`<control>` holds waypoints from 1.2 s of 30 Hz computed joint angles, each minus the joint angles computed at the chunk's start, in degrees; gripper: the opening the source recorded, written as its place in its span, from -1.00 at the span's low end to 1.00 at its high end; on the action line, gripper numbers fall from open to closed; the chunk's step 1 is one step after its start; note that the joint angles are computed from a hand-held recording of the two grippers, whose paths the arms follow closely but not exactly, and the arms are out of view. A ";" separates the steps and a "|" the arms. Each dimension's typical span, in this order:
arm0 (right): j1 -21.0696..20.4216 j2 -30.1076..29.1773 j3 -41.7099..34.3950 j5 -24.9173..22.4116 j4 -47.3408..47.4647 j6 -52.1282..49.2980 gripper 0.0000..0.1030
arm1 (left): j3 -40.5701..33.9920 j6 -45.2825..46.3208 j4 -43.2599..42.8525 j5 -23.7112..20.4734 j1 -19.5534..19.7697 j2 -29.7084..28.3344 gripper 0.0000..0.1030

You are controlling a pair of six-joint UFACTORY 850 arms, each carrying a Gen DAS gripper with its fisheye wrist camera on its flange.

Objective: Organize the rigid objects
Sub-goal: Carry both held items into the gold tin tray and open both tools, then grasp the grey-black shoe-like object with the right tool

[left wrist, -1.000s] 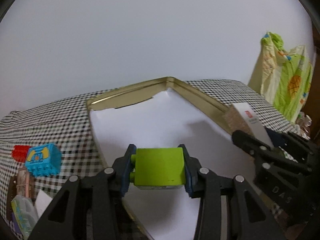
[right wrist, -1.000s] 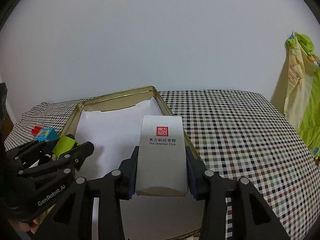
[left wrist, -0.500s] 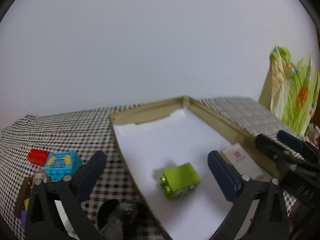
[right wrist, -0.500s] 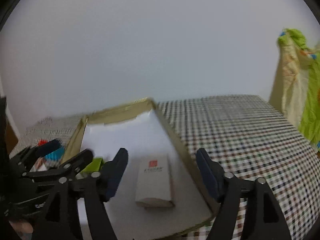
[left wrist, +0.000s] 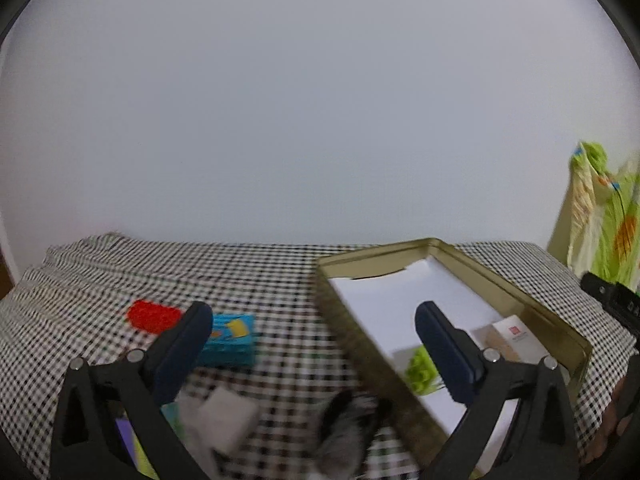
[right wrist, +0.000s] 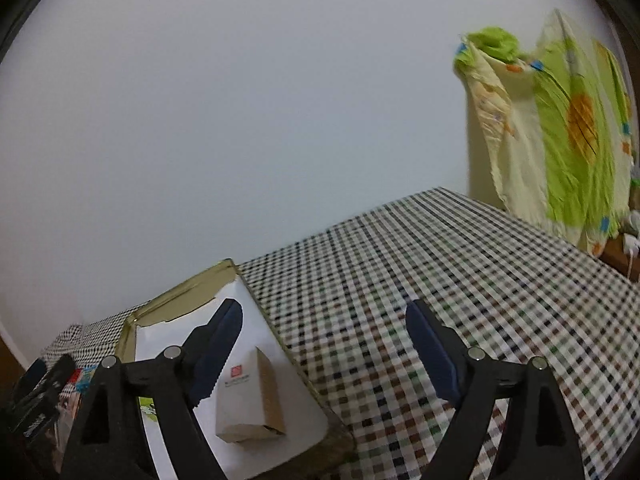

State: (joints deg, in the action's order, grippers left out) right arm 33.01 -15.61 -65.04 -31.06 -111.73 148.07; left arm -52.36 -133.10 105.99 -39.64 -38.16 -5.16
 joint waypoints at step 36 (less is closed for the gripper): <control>16.69 -0.84 0.75 -19.47 10.51 -2.92 0.67 | 14.89 -0.64 3.49 5.07 8.93 14.52 0.99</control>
